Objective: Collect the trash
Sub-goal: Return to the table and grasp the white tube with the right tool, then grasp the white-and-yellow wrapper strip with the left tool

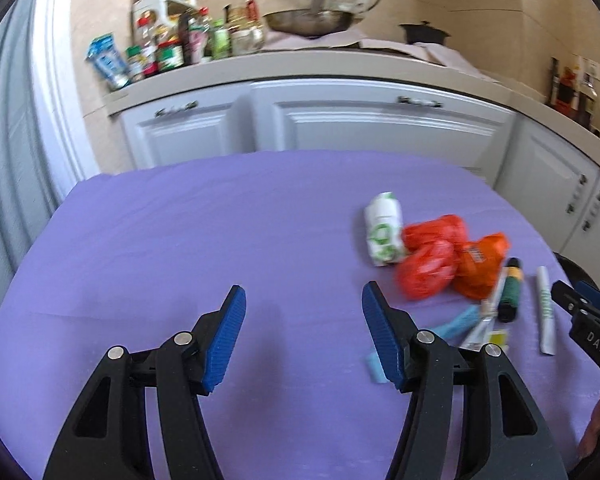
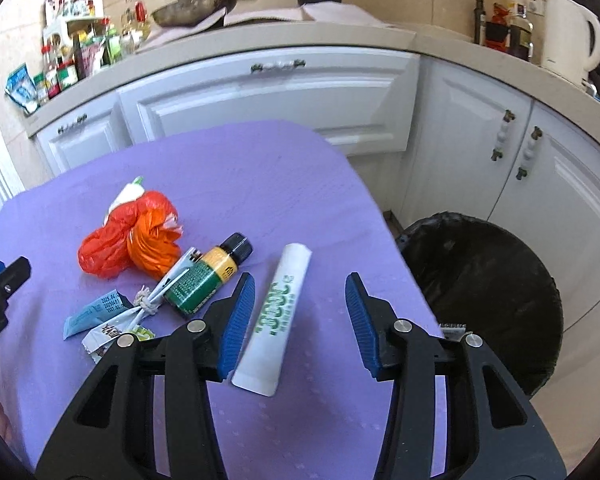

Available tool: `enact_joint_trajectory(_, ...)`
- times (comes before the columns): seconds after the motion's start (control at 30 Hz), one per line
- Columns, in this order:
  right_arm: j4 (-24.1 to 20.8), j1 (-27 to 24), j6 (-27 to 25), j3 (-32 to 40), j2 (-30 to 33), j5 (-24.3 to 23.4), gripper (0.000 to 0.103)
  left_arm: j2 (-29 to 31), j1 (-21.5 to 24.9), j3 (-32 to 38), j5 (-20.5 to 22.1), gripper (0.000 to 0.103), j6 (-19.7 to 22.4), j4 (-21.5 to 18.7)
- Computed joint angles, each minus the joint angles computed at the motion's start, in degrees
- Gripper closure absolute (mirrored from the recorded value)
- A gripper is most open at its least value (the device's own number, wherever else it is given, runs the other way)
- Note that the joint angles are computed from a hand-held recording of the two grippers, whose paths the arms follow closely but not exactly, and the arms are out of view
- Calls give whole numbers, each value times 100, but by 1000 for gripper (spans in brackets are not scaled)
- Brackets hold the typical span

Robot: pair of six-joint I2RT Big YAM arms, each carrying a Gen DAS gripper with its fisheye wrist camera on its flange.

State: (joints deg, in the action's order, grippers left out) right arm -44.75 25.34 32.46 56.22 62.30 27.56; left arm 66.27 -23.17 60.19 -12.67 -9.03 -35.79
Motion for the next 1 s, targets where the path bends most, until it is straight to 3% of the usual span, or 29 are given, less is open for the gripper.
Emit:
enact_joint_trajectory(0.3,-435,-193,123,267,454,-456,58,27,197,-81,280,43,-40,-109)
enact_joint_trajectory(0.37,-490,-171,117,286,485,-376,65,3,166,-104,321,41,-33,-104)
enact_joint_trajectory(0.43,-501,-163,90,271,476,-341,82,-8,145,-104,358,41,-35,-112)
enact_joint_trajectory(0.47,-507,-160,73,268,471,-328,85,-18,122,-107,362,41,-41,-116)
enact_joint_trajectory(0.63,-380,-193,68,122,275,-401,87,-81,-51,-134,351,41,-48,-152)
enact_joint_trajectory(1.0,-414,-75,217,-322,-527,68,87,-201,-697,-141,233,41,-77,-199)
